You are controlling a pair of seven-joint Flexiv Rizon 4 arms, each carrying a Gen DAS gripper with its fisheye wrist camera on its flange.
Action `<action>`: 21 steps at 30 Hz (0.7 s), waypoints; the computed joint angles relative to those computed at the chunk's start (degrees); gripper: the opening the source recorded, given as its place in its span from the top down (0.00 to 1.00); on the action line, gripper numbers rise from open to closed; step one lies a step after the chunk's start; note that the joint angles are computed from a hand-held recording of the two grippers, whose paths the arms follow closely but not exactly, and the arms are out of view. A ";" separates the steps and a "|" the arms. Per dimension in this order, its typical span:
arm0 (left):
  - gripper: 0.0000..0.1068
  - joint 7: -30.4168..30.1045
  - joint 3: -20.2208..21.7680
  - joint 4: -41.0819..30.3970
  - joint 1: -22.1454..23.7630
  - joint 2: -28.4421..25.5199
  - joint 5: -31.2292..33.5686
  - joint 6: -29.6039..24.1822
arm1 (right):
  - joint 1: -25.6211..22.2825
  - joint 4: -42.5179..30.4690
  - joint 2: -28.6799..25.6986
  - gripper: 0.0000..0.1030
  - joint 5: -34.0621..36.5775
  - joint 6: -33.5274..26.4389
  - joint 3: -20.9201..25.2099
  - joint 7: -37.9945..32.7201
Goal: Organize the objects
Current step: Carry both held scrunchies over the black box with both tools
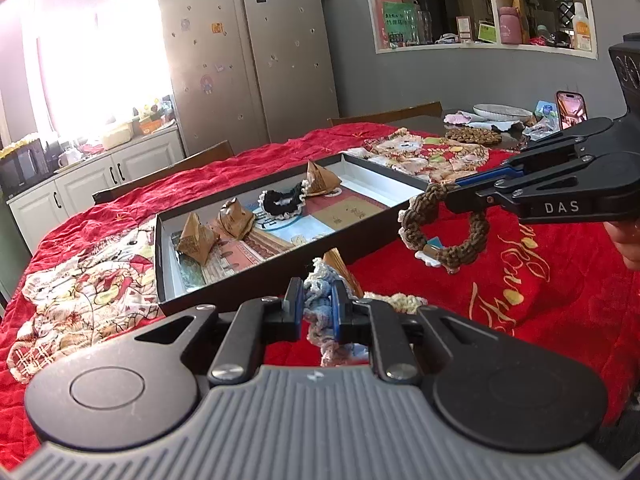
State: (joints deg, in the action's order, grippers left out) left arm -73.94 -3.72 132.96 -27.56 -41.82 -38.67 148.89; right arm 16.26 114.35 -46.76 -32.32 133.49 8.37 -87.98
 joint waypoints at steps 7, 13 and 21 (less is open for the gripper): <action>0.84 -0.01 0.15 0.25 -0.04 0.50 -0.27 0.89 | 0.20 -0.06 0.46 0.89 0.48 0.83 -0.08 -0.44; 0.84 0.40 0.15 0.31 0.03 0.88 -0.82 1.37 | 0.36 -0.37 0.76 0.89 1.00 1.34 -0.26 -0.53; 0.84 1.13 0.12 0.17 0.22 1.17 -1.08 2.38 | 0.86 -0.45 1.31 0.89 1.69 2.10 -0.53 -1.05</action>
State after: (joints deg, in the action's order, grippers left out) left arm -72.81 -3.61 133.13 -27.35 -40.65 -39.75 151.28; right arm 17.11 113.90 -45.44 -30.64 135.59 7.84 -89.02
